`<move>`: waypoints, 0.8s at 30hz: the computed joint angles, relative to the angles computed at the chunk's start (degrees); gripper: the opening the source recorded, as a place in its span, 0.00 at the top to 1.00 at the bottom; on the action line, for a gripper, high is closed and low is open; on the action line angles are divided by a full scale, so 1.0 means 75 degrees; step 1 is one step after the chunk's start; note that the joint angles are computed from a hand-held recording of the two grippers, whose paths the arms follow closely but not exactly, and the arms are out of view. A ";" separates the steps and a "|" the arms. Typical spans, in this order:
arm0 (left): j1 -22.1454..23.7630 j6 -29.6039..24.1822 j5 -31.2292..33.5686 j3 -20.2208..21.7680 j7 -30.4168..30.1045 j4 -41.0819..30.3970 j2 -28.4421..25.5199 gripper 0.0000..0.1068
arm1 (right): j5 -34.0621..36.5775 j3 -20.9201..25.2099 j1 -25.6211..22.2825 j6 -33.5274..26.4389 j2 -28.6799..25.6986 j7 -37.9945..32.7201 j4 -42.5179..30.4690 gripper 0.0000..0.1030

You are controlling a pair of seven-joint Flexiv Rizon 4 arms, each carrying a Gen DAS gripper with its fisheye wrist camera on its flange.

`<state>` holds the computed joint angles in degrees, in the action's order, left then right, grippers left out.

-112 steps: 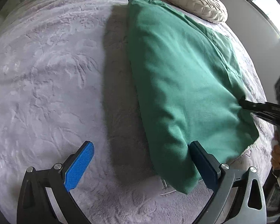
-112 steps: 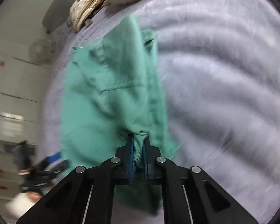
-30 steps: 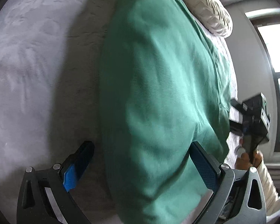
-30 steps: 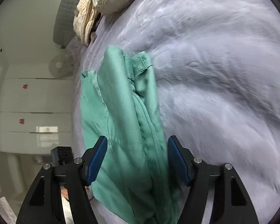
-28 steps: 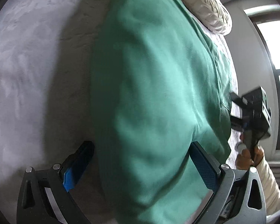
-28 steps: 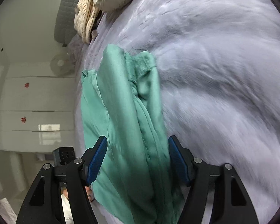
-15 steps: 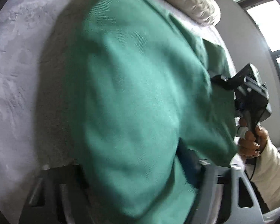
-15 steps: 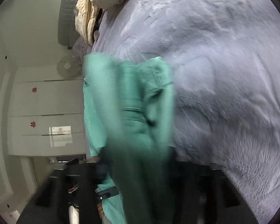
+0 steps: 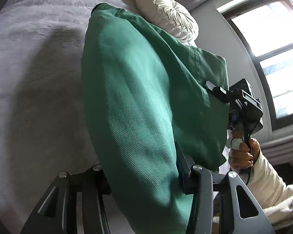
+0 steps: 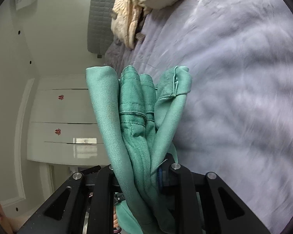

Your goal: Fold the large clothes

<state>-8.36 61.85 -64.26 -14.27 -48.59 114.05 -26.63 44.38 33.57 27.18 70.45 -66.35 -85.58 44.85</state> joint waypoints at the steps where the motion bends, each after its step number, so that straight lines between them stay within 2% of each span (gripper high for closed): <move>1: 0.0052 -0.0085 0.0001 0.0055 0.0082 0.0245 0.0219 0.54 | -0.0002 -0.0033 0.0140 0.0093 0.0013 0.0092 -0.0010 0.79; 7: 0.0152 -0.0565 0.0413 0.0851 0.0149 0.1848 0.1569 0.54 | 0.0135 0.0264 0.0895 0.0771 -0.0206 0.0270 -0.0051 0.79; 10: 0.0152 -0.0561 0.0819 0.1212 0.0009 0.2538 0.1856 0.53 | 0.0140 0.0223 0.1392 0.0835 -0.0648 0.0750 -0.0503 0.79; 11: 0.0175 -0.0507 0.1014 0.1308 -0.0058 0.2729 0.1791 0.51 | 0.0134 0.0028 0.1517 0.0817 -0.0630 0.0967 -0.0437 0.79; 13: 0.0196 -0.0287 0.1485 0.1399 -0.0259 0.2895 0.1610 0.46 | -0.0538 -0.0753 0.1985 0.0549 -0.0763 0.2237 -0.0540 0.79; 14: 0.0256 -0.0211 0.1540 0.1397 -0.0215 0.3025 0.1598 0.44 | -0.0948 -0.1276 0.2219 0.0415 -0.0754 0.3080 -0.0501 0.76; 16: 0.0441 -0.0348 0.0991 0.1296 0.0189 0.3274 0.1861 0.44 | -0.1608 -0.2007 0.2461 -0.0008 -0.0611 0.4145 -0.0406 0.72; 17: 0.0481 -0.0420 0.0925 0.1346 0.0344 0.3368 0.2061 0.44 | -0.1865 -0.2220 0.2516 -0.0094 -0.0452 0.4389 -0.0168 0.67; 20: 0.0495 -0.0353 0.0704 0.1542 0.0864 0.3519 0.2649 0.44 | -0.3302 -0.3641 0.3057 -0.0683 0.0241 0.5549 0.0608 0.60; 22: 0.0382 0.0024 0.0410 0.1547 0.1015 0.3441 0.2676 0.44 | -0.3698 -0.3818 0.3124 -0.0661 0.0308 0.5775 0.0642 0.60; 24: 0.0168 0.0841 0.0268 0.1384 0.0810 0.3079 0.2283 0.44 | -0.4003 -0.3720 0.3054 -0.0976 0.0057 0.5926 0.0139 0.60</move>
<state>-7.10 68.16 -62.26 -3.90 -42.51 137.14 -9.51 14.35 5.67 50.08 63.12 -65.92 -41.14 45.89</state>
